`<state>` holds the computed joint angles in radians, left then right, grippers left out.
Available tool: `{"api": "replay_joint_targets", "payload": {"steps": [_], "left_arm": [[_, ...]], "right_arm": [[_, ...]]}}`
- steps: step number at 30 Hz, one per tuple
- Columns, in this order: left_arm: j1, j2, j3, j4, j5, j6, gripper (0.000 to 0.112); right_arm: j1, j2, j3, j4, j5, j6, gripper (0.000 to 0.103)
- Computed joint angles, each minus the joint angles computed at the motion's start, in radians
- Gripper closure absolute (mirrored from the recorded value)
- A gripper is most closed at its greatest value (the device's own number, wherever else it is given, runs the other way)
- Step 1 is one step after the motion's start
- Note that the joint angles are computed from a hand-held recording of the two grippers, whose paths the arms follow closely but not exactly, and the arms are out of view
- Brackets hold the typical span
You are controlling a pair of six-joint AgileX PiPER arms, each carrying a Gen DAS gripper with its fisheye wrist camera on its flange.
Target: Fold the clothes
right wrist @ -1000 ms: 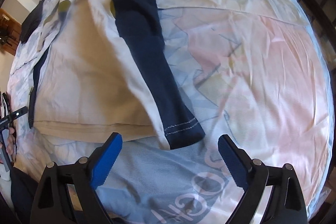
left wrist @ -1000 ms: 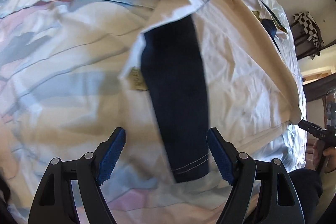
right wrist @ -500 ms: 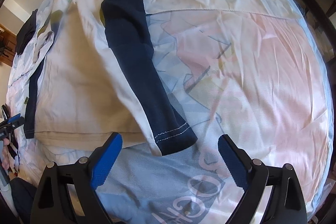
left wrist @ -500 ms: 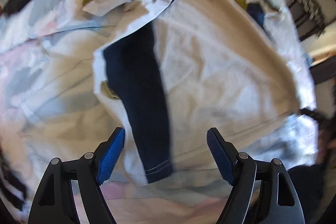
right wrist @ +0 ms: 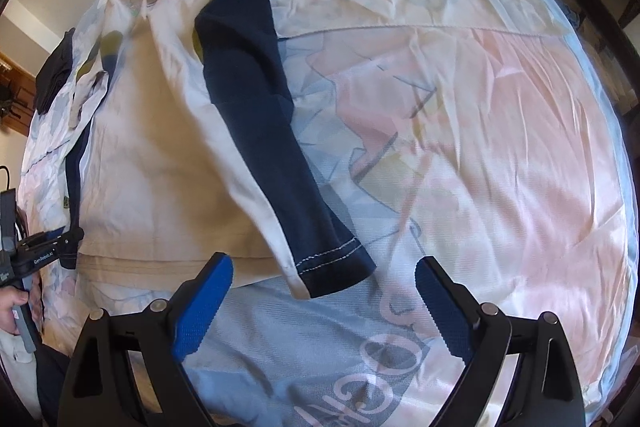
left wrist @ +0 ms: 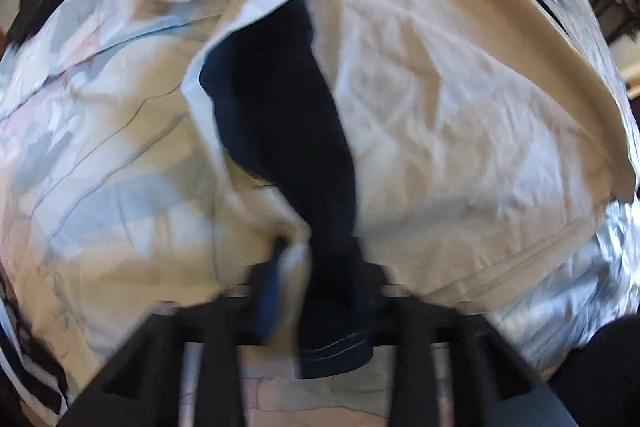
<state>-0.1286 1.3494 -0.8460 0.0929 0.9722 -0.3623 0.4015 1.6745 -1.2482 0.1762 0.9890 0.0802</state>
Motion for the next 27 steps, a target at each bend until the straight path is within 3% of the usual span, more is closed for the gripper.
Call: {"api": "replay_joint_targets", "payload": {"steps": [4,9,15,21,27], "left_arm": [[0.022,-0.039,0.015,-0.023,0.0,0.03,0.102],[0.114,-0.129,0.006,-0.093,0.054,0.143,0.103],[0.35,-0.253,0.036,-0.221,0.129,0.331,0.104],[0.508,-0.261,0.105,-0.194,0.144,0.411,0.104],[0.63,-0.341,0.102,-0.19,0.196,0.509,0.106]], "right_arm": [[-0.005,0.004,-0.007,0.006,0.006,-0.004,0.009],[-0.002,0.006,-0.025,-0.002,0.02,0.0,0.009],[0.034,0.013,-0.067,-0.001,0.043,-0.004,0.009],[0.056,0.063,-0.083,0.038,0.065,-0.057,0.009],[-0.002,0.031,-0.042,0.049,0.058,-0.166,0.009]]}}
